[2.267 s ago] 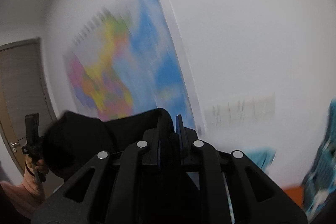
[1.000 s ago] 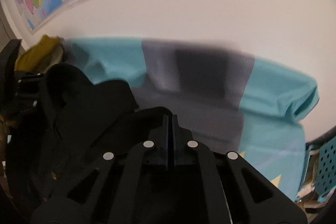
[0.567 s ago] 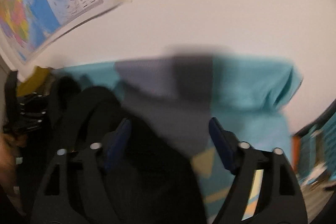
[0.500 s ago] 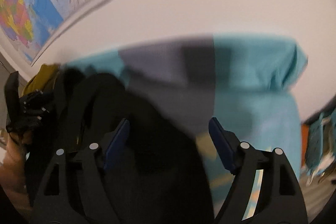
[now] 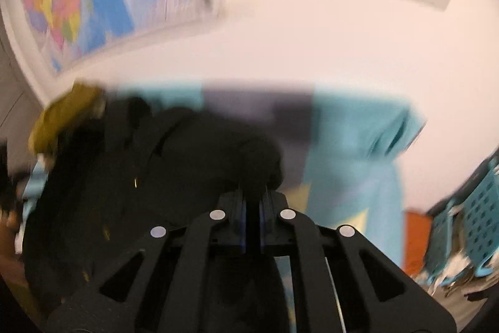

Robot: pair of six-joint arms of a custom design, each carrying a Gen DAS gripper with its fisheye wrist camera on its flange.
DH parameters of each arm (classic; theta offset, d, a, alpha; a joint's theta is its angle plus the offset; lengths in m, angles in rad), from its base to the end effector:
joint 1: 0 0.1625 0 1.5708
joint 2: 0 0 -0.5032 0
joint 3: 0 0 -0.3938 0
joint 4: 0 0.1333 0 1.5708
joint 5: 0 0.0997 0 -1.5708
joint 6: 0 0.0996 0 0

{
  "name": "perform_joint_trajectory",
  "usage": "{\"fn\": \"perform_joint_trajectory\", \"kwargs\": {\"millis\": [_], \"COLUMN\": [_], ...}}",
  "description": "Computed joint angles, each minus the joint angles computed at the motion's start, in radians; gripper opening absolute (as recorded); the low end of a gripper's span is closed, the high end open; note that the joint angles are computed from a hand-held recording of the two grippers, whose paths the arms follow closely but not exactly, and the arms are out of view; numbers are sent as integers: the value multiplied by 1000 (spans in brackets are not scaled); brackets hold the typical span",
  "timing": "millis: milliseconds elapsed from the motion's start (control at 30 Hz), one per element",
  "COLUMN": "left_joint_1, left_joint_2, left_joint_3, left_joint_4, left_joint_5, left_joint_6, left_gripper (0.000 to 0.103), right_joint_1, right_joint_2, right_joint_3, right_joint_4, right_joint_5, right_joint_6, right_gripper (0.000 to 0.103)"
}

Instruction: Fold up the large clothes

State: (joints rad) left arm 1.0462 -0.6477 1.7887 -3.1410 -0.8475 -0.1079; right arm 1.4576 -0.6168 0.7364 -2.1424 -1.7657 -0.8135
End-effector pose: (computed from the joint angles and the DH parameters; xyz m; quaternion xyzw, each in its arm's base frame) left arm -0.1717 -0.6945 0.0817 0.1153 0.9097 -0.2968 0.2666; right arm 0.0078 -0.9407 0.3622 0.3122 -0.9186 0.1571 0.1845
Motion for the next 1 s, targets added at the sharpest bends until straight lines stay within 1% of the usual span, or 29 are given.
{"fn": "perform_joint_trajectory", "kwargs": {"millis": [33,67,133,167,200,233,267,300,333,367,400,433,467,500,533,567,600,633,700,733,767,800,833,867,900,933,967,1000], "left_joint_1": [-1,-1,-2,-1,-2,-1,-1,-1,-2,-4,-5,-6,-11,-11,-8,-12,-27,-44,-72,-81,-86,-93,-107,-110,-119,-118,-116,-110], "left_joint_2": [-8,-13,-11,-14,-15,-15,-14,-11,-9,-2,6,-1,-7,-4,-10,-21,-36,-46,-82,-99,-117,-145,-156,-154,-138,-124,-123,-127], "left_joint_3": [23,44,83,101,112,124,136,139,141,136,120,136,144,127,125,134,147,150,164,172,178,190,185,170,148,137,133,124], "left_joint_4": [-4,-2,-25,-29,-32,-41,-51,-47,-43,-45,-46,-63,-78,-83,-99,-124,-154,-164,-166,-162,-148,-94,-9,96,201,305,410,515], "left_joint_5": [-29,-53,-119,-157,-180,-208,-231,-239,-241,-230,-214,-211,-183,-176,-180,-173,-143,-103,-29,0,22,76,172,277,382,475,526,535], "left_joint_6": [-24,-45,-62,-71,-74,-75,-78,-86,-94,-99,-110,-125,-146,-161,-167,-171,-162,-155,-157,-161,-167,-210,-268,-310,-377,-450,-532,-617], "left_gripper": [76,77,80,80,80,81,81,81,80,67,50,38,17,8,7,7,6,6,6,6,8,16,19,24,26,26,28,32], "right_joint_1": [2,6,12,13,9,2,1,1,0,-1,-2,0,2,5,9,13,19,26,42,46,55,65,74,81,91,98,103,108], "right_joint_2": [3,7,23,34,48,45,42,27,8,-14,-33,-69,-94,-122,-173,-192,-221,-264,-338,-359,-383,-402,-423,-437,-447,-457,-461,-475], "right_joint_3": [-5,5,47,59,63,70,92,129,159,187,204,246,273,302,359,375,409,464,576,611,652,690,737,772,800,839,865,909], "right_joint_4": [-22,-58,-158,-190,-185,-181,-201,-236,-246,-252,-259,-278,-268,-245,-205,-173,-138,-104,-48,-26,0,22,58,64,66,72,62,27], "right_joint_5": [0,-34,-138,-188,-241,-260,-291,-294,-269,-240,-215,-181,-148,-109,-45,-9,30,71,139,156,171,181,192,193,191,183,172,157], "right_joint_6": [15,6,-21,-32,-19,-15,-6,9,21,30,33,29,29,29,6,-13,-36,-86,-181,-210,-242,-267,-308,-331,-339,-362,-383,-410], "right_gripper": [5,5,7,7,9,12,23,27,31,41,47,51,51,51,51,51,51,51,59,62,62,62,64,67,68,71,76,78]}}
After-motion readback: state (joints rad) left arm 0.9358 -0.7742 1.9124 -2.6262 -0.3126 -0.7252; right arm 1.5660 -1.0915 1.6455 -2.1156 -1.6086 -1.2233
